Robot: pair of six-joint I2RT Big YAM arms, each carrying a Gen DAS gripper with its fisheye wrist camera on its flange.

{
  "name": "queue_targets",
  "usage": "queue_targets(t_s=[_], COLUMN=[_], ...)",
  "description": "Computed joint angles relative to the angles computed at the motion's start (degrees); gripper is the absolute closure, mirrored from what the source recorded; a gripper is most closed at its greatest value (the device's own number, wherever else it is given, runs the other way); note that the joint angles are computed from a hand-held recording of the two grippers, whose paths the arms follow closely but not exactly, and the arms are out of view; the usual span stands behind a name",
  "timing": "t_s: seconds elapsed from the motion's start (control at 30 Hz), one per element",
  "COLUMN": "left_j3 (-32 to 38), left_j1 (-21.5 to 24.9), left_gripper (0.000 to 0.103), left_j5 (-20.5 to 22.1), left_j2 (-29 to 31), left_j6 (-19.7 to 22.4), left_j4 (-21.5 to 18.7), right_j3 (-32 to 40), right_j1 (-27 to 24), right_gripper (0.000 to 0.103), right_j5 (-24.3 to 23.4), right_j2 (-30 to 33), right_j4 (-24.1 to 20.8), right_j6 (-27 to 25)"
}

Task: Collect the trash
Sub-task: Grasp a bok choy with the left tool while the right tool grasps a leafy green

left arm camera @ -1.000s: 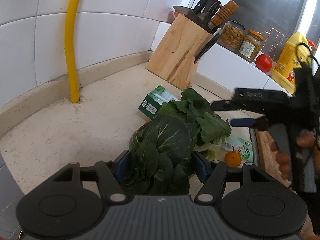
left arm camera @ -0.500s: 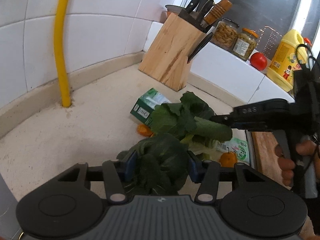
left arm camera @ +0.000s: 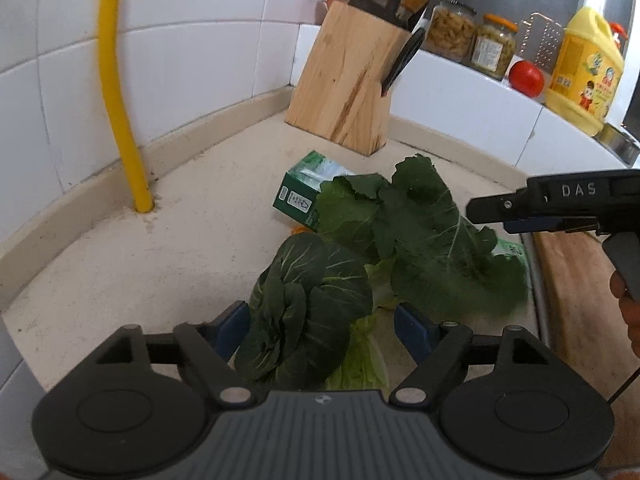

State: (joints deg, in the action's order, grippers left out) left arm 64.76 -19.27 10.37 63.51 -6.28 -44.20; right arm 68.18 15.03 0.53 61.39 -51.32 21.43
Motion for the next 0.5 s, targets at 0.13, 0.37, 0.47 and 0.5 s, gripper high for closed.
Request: queue_targets(t_s=[0.13,0.37,0.47,0.5], left_j3=[0.8,1.0,0.8,0.8], left_j1=[0.4,2.5,3.5,3.7], left_gripper=[0.033,0.051,0.051,0.051], left_j5=[0.8,5.4,8.3,8.9], left_j2=[2.3,2.2,1.3,1.0], left_j6=[-4.4,-8.0,-9.2,-9.5], left_j4=[0.5,0.3,0.1,0.0], right_j3=[-0.1,-1.0,-1.6,-1.6], right_j1=[-0.2,-2.0,-2.7,-3.0], right_gripper=[0.023,0.084,0.088,0.088], right_j5=[0.0,-4.2,-6.9,-7.8], right_j2=[2.5,3.2,0.4,-0.4], right_j4=[1.7,0.8,1.2,1.4], right_j6=[0.1,3.1,3.9,4.2])
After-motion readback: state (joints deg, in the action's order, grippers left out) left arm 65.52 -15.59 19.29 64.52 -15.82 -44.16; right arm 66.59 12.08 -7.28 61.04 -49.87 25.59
